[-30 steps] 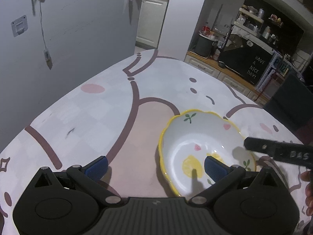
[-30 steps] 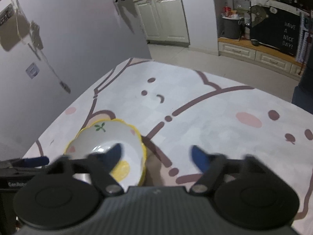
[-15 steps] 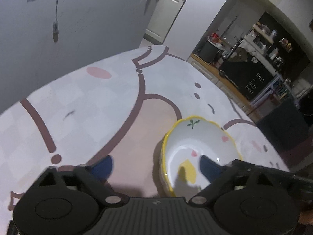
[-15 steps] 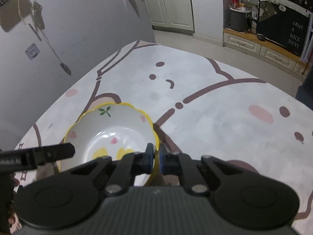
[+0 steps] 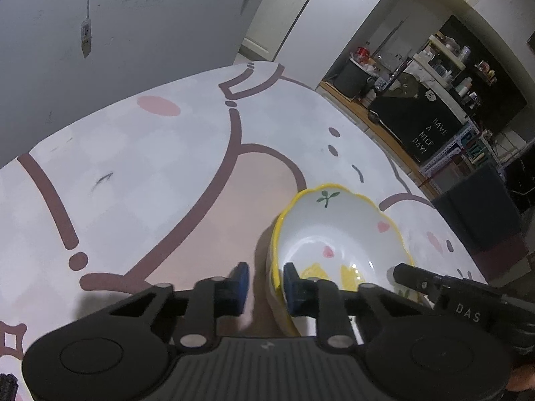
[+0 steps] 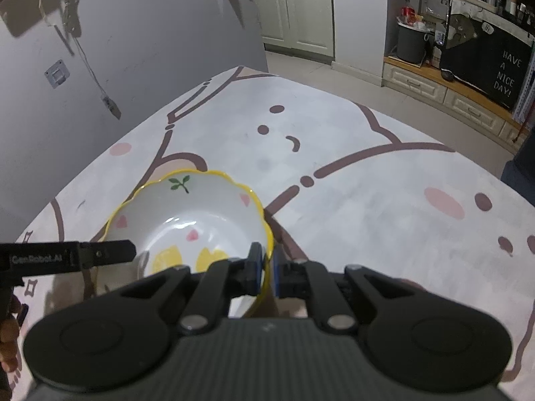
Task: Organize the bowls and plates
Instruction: 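Close both grippers on the lemon bowl's yellow rim, then lift the lemon bowl off the table with both grippers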
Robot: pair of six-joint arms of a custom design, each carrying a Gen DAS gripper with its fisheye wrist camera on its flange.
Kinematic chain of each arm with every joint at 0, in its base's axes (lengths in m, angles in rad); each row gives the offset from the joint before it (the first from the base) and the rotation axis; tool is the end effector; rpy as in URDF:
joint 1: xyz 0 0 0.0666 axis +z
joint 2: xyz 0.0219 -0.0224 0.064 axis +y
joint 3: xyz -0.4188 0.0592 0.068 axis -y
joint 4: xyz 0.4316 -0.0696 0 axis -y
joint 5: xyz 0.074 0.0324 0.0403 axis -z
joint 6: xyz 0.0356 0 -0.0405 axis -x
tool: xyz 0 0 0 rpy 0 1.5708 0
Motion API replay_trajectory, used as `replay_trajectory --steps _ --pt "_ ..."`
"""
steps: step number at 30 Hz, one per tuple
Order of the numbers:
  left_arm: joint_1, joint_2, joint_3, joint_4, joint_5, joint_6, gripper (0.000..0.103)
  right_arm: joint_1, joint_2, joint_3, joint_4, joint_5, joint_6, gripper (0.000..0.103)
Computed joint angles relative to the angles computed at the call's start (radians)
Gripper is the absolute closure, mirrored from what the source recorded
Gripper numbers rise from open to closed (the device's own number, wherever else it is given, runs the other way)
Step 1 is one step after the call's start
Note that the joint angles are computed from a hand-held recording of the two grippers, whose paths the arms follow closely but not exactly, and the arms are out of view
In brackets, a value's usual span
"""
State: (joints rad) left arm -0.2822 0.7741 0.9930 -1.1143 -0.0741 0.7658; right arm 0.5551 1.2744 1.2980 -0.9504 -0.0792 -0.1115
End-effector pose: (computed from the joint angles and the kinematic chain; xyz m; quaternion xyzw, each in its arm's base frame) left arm 0.2499 -0.0701 0.4801 -0.2377 0.9125 -0.1354 0.3042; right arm 0.3911 0.2454 0.4735 -0.2207 0.9219 0.1389 0.2865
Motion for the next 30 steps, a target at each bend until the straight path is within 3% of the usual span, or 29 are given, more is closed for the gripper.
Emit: replay_trajectory --steps 5,22,30 --pt "0.002 0.0 -0.009 0.025 0.015 0.001 0.09 0.003 0.008 0.011 -0.015 0.007 0.0 0.095" --pt "-0.042 0.031 0.02 -0.027 -0.048 -0.042 0.093 0.004 0.039 0.025 -0.05 -0.01 -0.006 0.092" --pt "-0.075 0.031 0.033 -0.053 -0.035 -0.019 0.094 0.007 0.008 0.0 -0.055 0.011 -0.031 0.093"
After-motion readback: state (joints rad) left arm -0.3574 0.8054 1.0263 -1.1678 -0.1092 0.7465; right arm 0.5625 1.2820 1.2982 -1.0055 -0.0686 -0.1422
